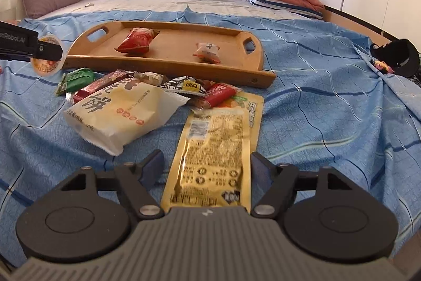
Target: Organize snacks
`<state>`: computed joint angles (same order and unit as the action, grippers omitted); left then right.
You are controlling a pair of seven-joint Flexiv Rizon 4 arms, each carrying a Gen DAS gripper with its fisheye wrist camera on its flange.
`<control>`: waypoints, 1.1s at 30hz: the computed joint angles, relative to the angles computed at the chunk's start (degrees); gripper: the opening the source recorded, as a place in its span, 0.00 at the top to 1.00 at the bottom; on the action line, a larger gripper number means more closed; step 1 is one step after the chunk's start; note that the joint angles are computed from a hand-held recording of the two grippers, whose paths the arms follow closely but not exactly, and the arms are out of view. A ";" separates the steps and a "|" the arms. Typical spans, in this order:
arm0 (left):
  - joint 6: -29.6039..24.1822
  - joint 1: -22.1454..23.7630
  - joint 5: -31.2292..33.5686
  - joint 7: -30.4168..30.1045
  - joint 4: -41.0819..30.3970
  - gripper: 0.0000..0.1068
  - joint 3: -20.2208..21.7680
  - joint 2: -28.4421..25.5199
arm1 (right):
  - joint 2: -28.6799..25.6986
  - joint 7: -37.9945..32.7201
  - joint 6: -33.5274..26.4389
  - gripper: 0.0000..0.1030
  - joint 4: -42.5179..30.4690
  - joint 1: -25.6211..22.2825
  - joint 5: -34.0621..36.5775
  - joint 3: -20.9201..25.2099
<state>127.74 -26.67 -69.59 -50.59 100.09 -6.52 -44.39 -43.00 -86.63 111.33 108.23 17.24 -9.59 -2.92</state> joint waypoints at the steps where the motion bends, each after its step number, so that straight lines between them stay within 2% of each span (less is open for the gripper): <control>1: 0.03 -0.07 -0.08 0.09 -0.03 0.68 -0.01 0.00 | -0.39 -0.05 -0.09 0.19 -0.36 0.57 0.17 -0.37; 3: 0.03 -0.03 -0.03 0.00 0.00 0.68 -0.08 0.03 | -0.14 -0.37 0.12 0.27 0.07 1.27 0.38 -0.68; 4: 0.07 -0.05 -0.03 0.01 0.00 0.68 -0.08 0.02 | 0.24 -0.81 0.53 0.35 0.66 0.66 -0.22 0.07; 6: 0.26 -0.23 -0.30 0.43 -0.15 0.68 0.00 -0.07 | 1.09 -1.37 1.41 0.37 2.16 1.16 0.35 -0.21; 8: 0.46 -0.29 -0.50 0.98 -0.31 0.68 -0.05 -0.18 | 1.73 -1.03 1.76 0.40 3.00 -0.60 -0.09 1.61; 11: 0.51 -0.10 -0.64 1.26 -0.45 0.68 -0.33 -0.20 | 2.59 0.98 1.11 0.42 3.29 -4.59 -1.80 5.39; 16: 0.58 0.32 -0.13 0.77 -0.48 0.68 -0.61 -0.20 | 2.96 3.51 1.33 0.42 2.39 -7.16 -3.46 7.18; 20: 0.34 0.45 -0.05 0.99 -1.16 0.68 -0.17 -0.27 | 2.28 7.02 -0.39 0.42 0.02 -11.31 -6.29 10.59; 25: -2.35 2.08 0.50 0.06 -2.74 0.68 -0.08 0.28 | 1.13 9.56 -0.30 0.42 -4.00 -11.84 -7.75 10.20; 29: -4.92 1.74 -3.29 3.63 -6.65 0.68 1.16 -0.44 | -1.25 11.79 -3.64 0.42 -10.03 -15.00 -11.54 13.62; 33: -5.54 2.67 -11.70 12.85 -13.56 0.68 -0.51 -2.15 | -4.40 12.05 -7.24 0.42 -16.89 -16.70 -14.78 16.36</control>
